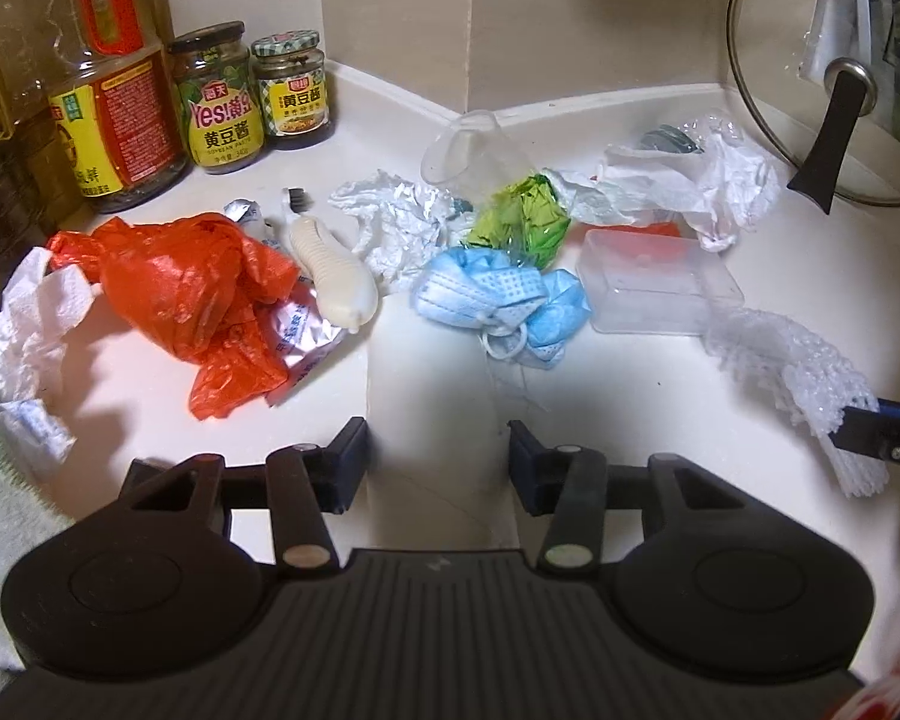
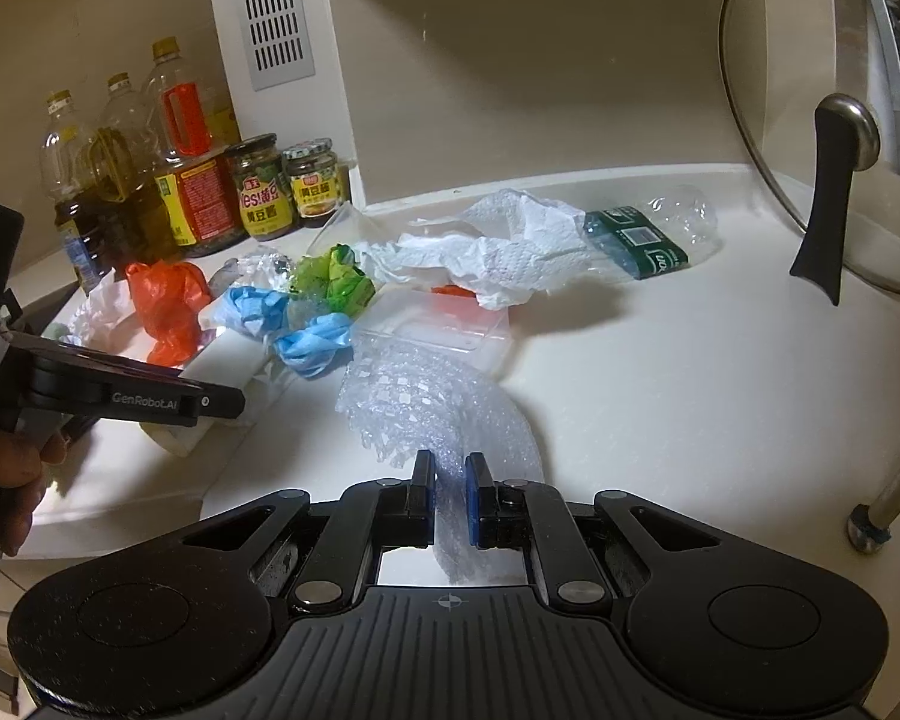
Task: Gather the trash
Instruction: 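Grasp the white paper roll with the left tool while the right tool grasps bubble wrap, then carry both items over the wastebasket and open both tools to drop them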
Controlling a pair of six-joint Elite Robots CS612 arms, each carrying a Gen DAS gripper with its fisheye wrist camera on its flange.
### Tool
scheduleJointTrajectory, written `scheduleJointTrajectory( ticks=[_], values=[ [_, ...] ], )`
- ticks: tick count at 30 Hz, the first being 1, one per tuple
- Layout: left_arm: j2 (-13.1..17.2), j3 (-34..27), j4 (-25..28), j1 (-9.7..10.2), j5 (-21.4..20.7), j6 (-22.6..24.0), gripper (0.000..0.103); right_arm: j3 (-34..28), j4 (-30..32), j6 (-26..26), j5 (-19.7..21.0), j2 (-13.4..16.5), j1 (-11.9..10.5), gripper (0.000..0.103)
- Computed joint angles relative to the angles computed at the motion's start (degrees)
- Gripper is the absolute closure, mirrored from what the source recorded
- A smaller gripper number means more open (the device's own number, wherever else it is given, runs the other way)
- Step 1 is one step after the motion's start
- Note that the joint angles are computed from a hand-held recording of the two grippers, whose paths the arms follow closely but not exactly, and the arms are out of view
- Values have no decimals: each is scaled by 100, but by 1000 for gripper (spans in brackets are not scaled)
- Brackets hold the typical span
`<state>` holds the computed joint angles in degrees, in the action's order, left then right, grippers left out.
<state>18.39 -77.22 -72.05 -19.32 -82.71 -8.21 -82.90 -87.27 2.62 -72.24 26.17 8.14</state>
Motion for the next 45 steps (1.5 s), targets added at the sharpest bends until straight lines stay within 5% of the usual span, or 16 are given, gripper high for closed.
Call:
scheduleJointTrajectory(
  ticks=[7, 13, 23, 33, 45],
  values=[
    [97, -451, 191, 22, 24, -174, 58, -65, 89, -43, 173, 13, 33, 93],
    [212, -814, 239, 135, -185, -68, 59, -226, 118, 67, -58, 34, 162, 93],
    [325, -1476, 479, 421, -1147, 447, 59, -549, 340, 815, -544, 26, 526, 93],
    [503, -2102, 1404, 686, -2079, 1132, 59, -1070, 1197, 1309, -680, 152, 949, 93],
    [847, -2475, 2430, 789, -2350, 1787, 59, -1357, 2122, 1381, -1332, 435, 1302, 93]
  ],
)
